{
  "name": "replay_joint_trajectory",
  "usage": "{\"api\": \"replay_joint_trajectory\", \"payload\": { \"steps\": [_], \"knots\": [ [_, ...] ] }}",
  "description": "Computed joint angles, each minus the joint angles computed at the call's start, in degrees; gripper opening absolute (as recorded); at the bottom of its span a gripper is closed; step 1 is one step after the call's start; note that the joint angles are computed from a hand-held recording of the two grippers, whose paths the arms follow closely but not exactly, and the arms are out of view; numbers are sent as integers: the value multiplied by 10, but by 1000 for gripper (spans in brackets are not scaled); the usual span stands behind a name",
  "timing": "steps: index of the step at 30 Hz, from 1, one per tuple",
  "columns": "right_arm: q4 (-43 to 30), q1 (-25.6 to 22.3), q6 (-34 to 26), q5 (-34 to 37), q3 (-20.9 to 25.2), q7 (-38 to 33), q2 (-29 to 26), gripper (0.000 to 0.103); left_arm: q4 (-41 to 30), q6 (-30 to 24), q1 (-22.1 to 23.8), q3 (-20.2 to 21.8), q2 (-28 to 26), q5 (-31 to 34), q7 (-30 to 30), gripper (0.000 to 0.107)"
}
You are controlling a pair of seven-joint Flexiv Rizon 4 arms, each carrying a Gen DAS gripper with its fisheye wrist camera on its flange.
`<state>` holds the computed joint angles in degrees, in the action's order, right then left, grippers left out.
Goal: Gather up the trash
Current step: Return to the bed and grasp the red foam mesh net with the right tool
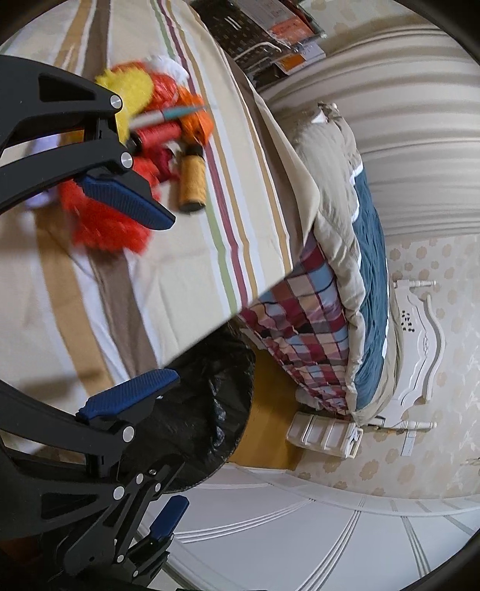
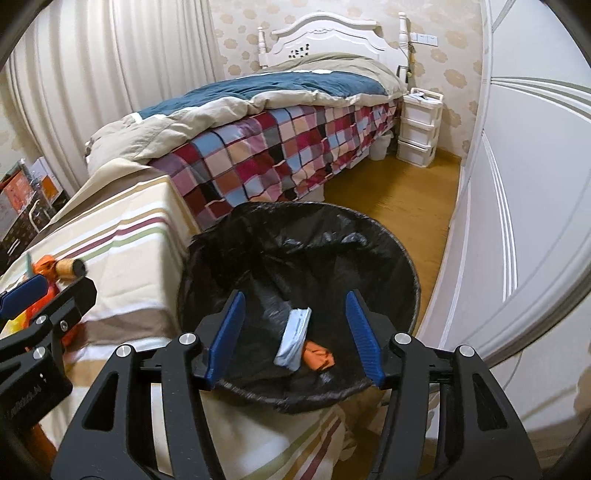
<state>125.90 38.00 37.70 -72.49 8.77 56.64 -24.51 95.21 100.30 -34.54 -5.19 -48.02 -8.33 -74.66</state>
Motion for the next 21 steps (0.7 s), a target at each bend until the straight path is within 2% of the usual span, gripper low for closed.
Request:
{"api": "replay_joint_trajectory", "payload": {
  "steps": [6,21],
  "knots": [
    [-19,20,-10,-1,5,-3,-9,57,54,41,23,-1,29,4,-9,78],
    [-92,58,19,-10,-10,-49,-61,57,138,83,91,-5,66,-7,-29,78]
  ]
}}
